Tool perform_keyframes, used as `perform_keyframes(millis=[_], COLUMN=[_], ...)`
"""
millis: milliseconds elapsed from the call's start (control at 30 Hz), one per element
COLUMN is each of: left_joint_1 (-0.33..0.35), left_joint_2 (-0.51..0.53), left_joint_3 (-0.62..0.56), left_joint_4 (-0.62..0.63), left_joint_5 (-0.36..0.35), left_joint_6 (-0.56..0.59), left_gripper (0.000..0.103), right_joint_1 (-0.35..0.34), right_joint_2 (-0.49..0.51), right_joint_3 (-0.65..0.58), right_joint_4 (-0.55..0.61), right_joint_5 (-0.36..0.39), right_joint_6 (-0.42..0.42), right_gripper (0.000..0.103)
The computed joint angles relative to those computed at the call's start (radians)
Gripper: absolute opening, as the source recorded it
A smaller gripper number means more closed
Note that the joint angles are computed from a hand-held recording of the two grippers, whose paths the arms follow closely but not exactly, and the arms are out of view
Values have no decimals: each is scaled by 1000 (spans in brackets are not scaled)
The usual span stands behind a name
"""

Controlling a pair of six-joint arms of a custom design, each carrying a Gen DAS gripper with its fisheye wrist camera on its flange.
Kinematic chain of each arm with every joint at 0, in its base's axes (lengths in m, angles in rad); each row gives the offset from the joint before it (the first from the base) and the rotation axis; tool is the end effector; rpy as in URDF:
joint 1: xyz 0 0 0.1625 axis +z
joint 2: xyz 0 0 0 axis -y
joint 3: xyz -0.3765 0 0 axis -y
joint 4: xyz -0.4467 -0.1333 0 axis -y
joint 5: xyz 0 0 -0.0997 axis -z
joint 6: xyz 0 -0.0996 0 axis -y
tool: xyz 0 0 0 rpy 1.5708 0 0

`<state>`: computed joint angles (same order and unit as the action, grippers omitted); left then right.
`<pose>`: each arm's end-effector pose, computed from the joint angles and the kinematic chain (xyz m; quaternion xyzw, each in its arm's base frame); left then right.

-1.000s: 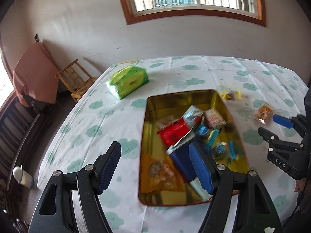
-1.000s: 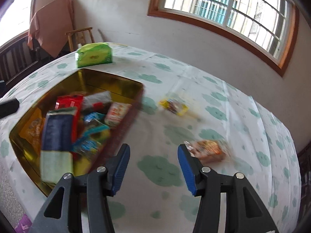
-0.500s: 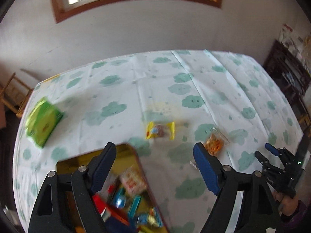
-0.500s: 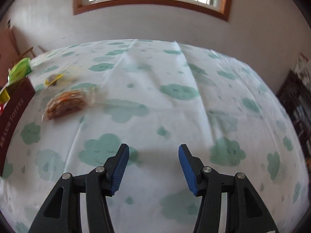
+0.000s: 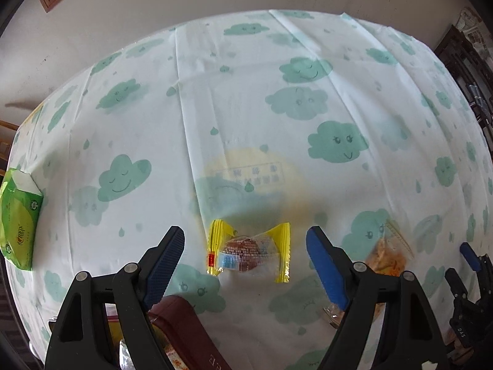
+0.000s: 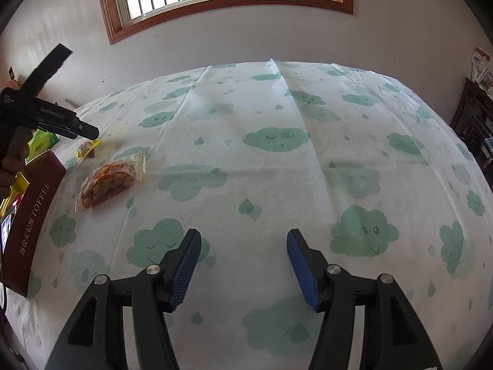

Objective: Organize snacks
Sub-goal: 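Grasp the yellow candy with the left tool and carry it into the tin, then grasp the clear twisted-dough snack bag with the right tool while the left tool releases the candy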

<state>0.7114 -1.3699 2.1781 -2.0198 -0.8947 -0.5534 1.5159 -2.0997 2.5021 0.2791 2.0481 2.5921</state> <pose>-0.2129 -0.4418 0.1007 0.2000 0.9084 -0.0836 0.3576 0.0750 -0.2314 0.1795 0.1161 -0.8754 0.3355 0.3281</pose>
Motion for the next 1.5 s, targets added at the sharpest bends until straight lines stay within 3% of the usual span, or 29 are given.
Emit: perform_keyframes(millis=[100, 233, 367, 567, 600, 700, 800, 867, 933, 1067, 1133, 1200, 1300, 1333, 1500], left_joint_1=[18, 9, -63, -276, -308, -392, -448, -479, -521, -572, -581, -576, -574, -575, -634], left_joint_2=[29, 14, -45, -285, -325, -428, -534, -621, -697, -798, -830, -863, -907, -928, -1023], left_joint_3=[-13, 10, 64, 209, 227, 268, 300, 324, 343, 361, 367, 379, 397, 404, 407], left_joint_4=[12, -10, 1, 27, 50, 150, 262, 333, 419, 558, 604, 613, 617, 614, 710], left_joint_5=[-8, -7, -30, -102, -104, -106, -119, -132, -134, -140, -145, -153, -160, -165, -155], left_joint_6=[-6, -26, -107, -281, -326, -457, -568, -633, -693, -779, -806, -803, -804, -800, -838], left_gripper=[74, 36, 33, 34, 34, 34, 34, 34, 34, 35, 35, 35, 35, 35, 35], right_joint_1=[-5, -11, 1, 14, 9, -26, 44, 104, 175, 244, 284, 284, 214, 221, 307], right_joint_2=[-4, -8, 2, 16, 11, -42, 67, 145, 246, 418, 476, 530, 519, 530, 699], right_joint_3=[0, 1, 0, -3, 1, 16, -35, -66, -105, -189, -227, -286, -322, -334, -429], right_joint_4=[7, 10, 3, -7, -6, 60, 99, 81, 37, 22, 25, 99, 220, 227, 220], right_joint_5=[-11, -18, -4, 15, 2, -161, -194, -204, -163, -121, -65, -39, -177, -176, -44], right_joint_6=[0, -1, 1, 3, -9, -72, -30, -6, -11, -13, 6, 137, 384, 463, 728], right_gripper=[61, 62, 63, 63, 63, 63, 63, 73, 79, 79, 79, 79, 79, 79, 79])
